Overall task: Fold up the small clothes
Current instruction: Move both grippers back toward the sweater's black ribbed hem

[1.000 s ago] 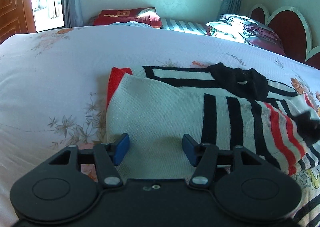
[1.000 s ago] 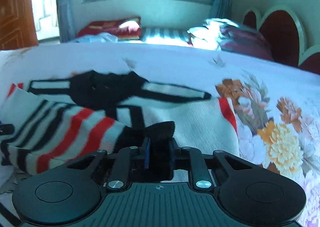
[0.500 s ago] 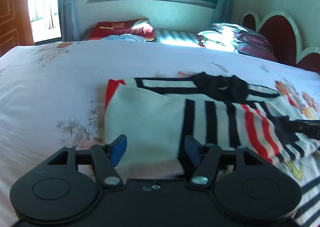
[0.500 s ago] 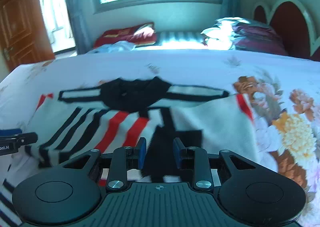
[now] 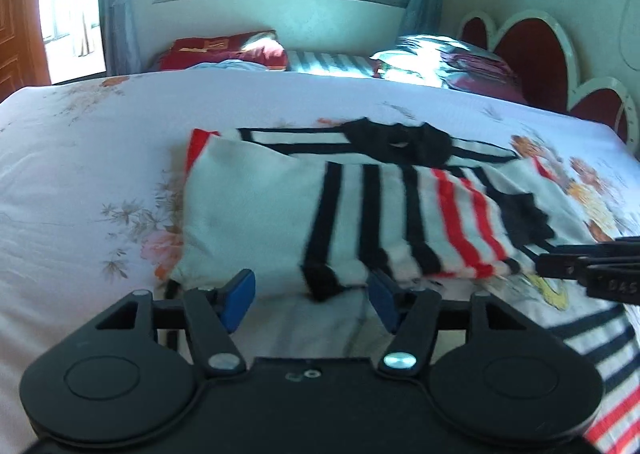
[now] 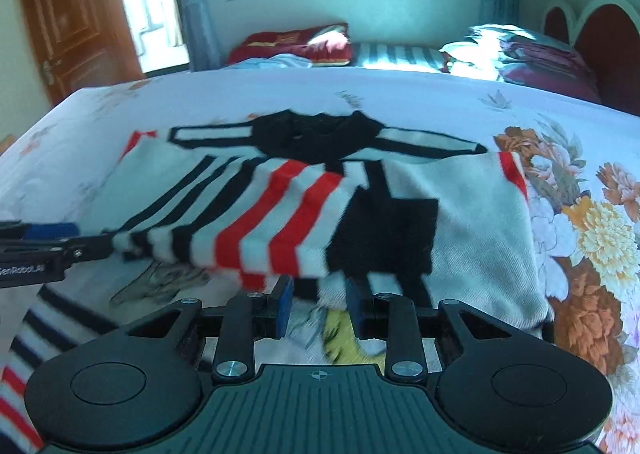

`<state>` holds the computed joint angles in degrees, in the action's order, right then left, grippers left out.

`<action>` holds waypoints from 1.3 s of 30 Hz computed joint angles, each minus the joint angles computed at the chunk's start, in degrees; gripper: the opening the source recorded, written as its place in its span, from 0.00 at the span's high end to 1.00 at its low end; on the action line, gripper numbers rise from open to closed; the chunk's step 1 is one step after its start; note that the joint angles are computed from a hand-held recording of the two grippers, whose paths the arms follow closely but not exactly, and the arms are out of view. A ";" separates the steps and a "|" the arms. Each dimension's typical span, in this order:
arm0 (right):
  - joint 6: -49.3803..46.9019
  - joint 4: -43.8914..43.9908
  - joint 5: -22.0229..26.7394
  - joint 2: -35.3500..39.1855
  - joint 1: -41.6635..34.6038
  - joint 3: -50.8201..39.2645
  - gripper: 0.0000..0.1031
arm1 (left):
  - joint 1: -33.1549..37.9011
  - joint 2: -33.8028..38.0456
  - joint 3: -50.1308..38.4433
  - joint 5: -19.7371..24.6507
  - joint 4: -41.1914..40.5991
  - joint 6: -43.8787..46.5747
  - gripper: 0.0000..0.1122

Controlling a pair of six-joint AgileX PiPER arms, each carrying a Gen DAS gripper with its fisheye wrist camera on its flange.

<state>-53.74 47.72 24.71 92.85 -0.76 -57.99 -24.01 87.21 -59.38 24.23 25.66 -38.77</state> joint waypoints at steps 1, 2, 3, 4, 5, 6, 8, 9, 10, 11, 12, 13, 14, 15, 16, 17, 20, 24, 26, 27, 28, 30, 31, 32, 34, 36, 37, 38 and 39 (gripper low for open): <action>-1.29 0.91 0.54 -0.91 0.14 1.18 0.71 | -1.41 -0.49 0.49 0.44 0.69 -0.57 0.45; -2.10 1.51 1.06 -1.85 0.47 2.39 0.71 | -2.97 -0.73 0.92 0.97 2.27 -2.42 0.45; -2.58 1.87 1.58 -2.30 0.83 3.19 0.71 | -4.43 -0.75 1.26 1.58 3.15 -4.09 0.45; -3.30 2.48 2.00 -2.65 1.10 3.99 0.71 | -5.52 -0.67 1.52 1.88 2.41 -4.47 0.45; -4.15 3.13 2.54 -3.01 1.31 4.86 0.71 | -6.60 -0.74 2.05 2.06 1.74 -5.23 0.45; -5.20 3.80 3.09 -3.29 1.47 5.64 0.71 | -7.78 -0.62 2.40 2.46 1.93 -6.62 0.45; -8.16 5.57 3.94 -3.95 1.43 7.62 0.71 | -10.09 -0.61 3.49 3.16 3.35 -9.28 0.45; -9.23 5.78 4.82 -4.09 1.19 8.37 0.71 | -11.26 -0.54 4.05 3.94 4.73 -10.83 0.45; -10.22 5.54 5.73 -4.15 0.79 9.07 0.71 | -12.42 -0.46 4.69 5.20 6.21 -12.04 0.45; -12.25 6.01 5.64 -4.63 0.37 10.29 0.71 | -13.53 -0.73 5.83 6.17 8.86 -14.05 0.43; -15.48 7.02 4.64 -5.56 -0.07 12.09 0.71 | -14.60 -1.70 7.71 6.61 12.78 -17.28 0.42; -19.12 7.96 3.10 -6.53 -0.48 13.95 0.71 | -15.26 -2.84 9.39 7.28 15.36 -19.69 0.39; -22.86 9.57 1.47 -7.61 -1.07 15.76 0.71 | -15.38 -4.06 10.83 7.79 16.37 -21.09 0.37; -25.89 11.22 -0.39 -8.55 -1.74 17.39 0.71 | -15.27 -5.37 12.02 8.28 16.38 -21.58 0.37; -28.15 12.58 -1.41 -9.25 -2.82 18.64 0.71 | -15.32 -6.68 13.08 9.00 16.41 -21.91 0.37; -29.54 13.50 -0.85 -9.61 -4.65 19.25 0.71 | -15.46 -7.98 14.04 9.81 16.42 -22.06 0.37; -29.55 13.19 1.94 -10.75 -9.50 20.05 0.71 | -17.07 -10.93 15.39 13.48 15.46 -22.95 0.38; -24.05 10.42 7.96 -14.31 -12.80 20.44 0.71 | -19.79 -13.04 14.04 17.29 12.18 -22.69 0.43; -21.96 10.78 10.41 -17.13 -13.14 21.90 0.71 | -20.97 -13.63 13.63 17.17 10.45 -22.38 0.43; -20.57 10.52 10.76 -18.64 -12.61 22.92 0.71 | -21.78 -13.75 13.56 17.19 10.15 -22.73 0.43; -18.75 9.83 10.22 -20.61 -11.27 24.26 0.71 | -22.10 -13.89 13.54 16.79 9.37 -22.31 0.43; -14.73 7.67 7.79 -23.96 -7.85 26.73 0.71 | -23.30 -13.83 13.94 16.67 9.37 -23.21 0.41; -12.17 6.22 6.24 -25.54 -5.78 28.02 0.71 | -23.96 -13.75 14.37 16.86 9.72 -24.03 0.39; -9.73 4.71 4.81 -26.82 -3.91 29.15 0.71 | -24.19 -13.77 14.93 16.80 9.57 -24.08 0.38; -1.70 -1.85 0.74 -28.50 0.63 31.10 0.71 | -25.28 -14.62 16.91 16.48 11.53 -25.85 0.38; 7.60 -10.10 -3.46 -30.16 3.98 33.23 0.71 | -26.57 -15.98 18.61 16.88 13.11 -27.03 0.37; 10.69 -13.03 -4.58 -31.35 4.25 34.31 0.71 | -26.78 -17.01 19.35 17.00 13.06 -27.03 0.36; 13.78 -16.01 -4.77 -32.48 4.03 34.91 0.71 | -26.89 -18.05 19.93 17.34 12.73 -26.97 0.36; 15.25 -17.57 -4.42 -33.58 3.14 35.43 0.71 | -27.05 -19.09 20.59 17.62 12.38 -26.98 0.36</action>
